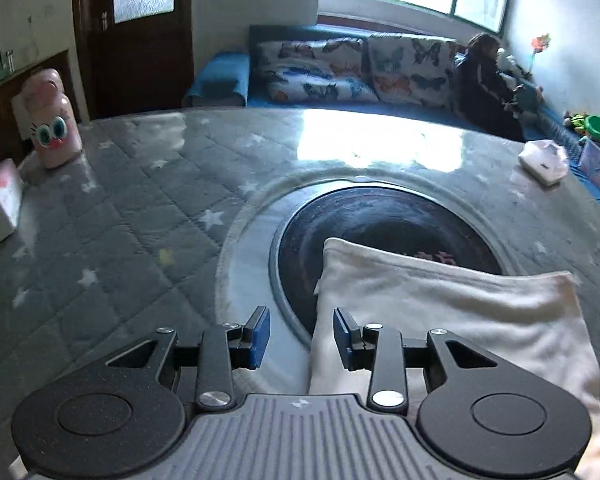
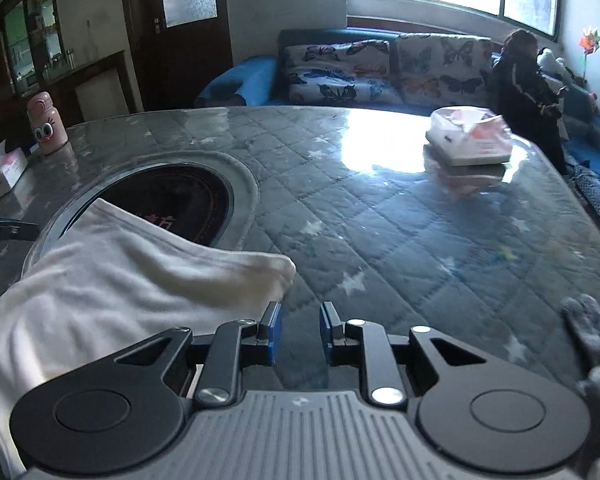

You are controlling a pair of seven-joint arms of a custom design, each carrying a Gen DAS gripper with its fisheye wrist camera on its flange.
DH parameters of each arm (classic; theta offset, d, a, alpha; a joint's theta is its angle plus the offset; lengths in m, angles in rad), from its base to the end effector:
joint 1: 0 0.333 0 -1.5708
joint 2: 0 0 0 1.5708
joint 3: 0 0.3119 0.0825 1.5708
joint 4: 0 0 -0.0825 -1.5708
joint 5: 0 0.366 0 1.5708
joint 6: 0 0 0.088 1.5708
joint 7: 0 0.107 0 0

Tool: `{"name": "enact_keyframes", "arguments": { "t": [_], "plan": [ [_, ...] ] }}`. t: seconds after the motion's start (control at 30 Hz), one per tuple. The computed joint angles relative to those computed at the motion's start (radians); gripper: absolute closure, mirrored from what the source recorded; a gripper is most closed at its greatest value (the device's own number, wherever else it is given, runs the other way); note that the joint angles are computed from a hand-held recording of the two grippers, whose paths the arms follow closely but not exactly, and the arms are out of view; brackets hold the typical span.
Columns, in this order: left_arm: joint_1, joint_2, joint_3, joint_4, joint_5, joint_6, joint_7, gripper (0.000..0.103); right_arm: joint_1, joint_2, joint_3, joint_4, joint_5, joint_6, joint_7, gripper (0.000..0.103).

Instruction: Fold clothes

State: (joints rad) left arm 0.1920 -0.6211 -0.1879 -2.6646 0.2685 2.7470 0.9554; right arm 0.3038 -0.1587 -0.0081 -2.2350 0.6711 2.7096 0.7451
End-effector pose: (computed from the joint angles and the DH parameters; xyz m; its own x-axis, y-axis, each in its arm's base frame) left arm 0.3871 -0.0151 0.5101 0.3703 -0.9270 0.0589 -0.6739 -0.3117 -0.6698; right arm 0.5066 0.1313 0.5081 0.5802 -0.8122 -0.0618 -0.6168 -0.3885 -0.6846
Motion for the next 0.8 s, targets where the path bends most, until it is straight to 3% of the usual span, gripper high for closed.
{"name": "enact_keyframes", "arguments": {
  "t": [0.17,0.37,0.47,0.63,0.8],
  "plan": [
    [0.02,0.133,-0.007,0.065,0.039,0.062,0.013,0.053,-0.012,0.086,0.013,0.087,0.02,-0.052,0.031,0.081],
    [0.019,0.228,0.009,0.117,0.062,0.089,0.025,0.056,-0.039,0.139,0.04,0.136,0.004,-0.088,0.054,0.082],
    [-0.002,0.248,0.028,0.12,0.057,0.119,0.063,0.063,-0.046,0.151,0.05,0.147,0.003,-0.098,0.051,0.084],
    [-0.008,0.257,0.031,0.106,0.059,0.175,0.114,0.091,-0.047,0.159,0.064,0.154,-0.02,-0.078,0.052,0.095],
    [0.046,0.259,-0.011,0.109,0.092,0.212,0.087,0.095,-0.037,0.172,0.077,0.173,-0.049,-0.019,0.036,0.097]
  ]
}}
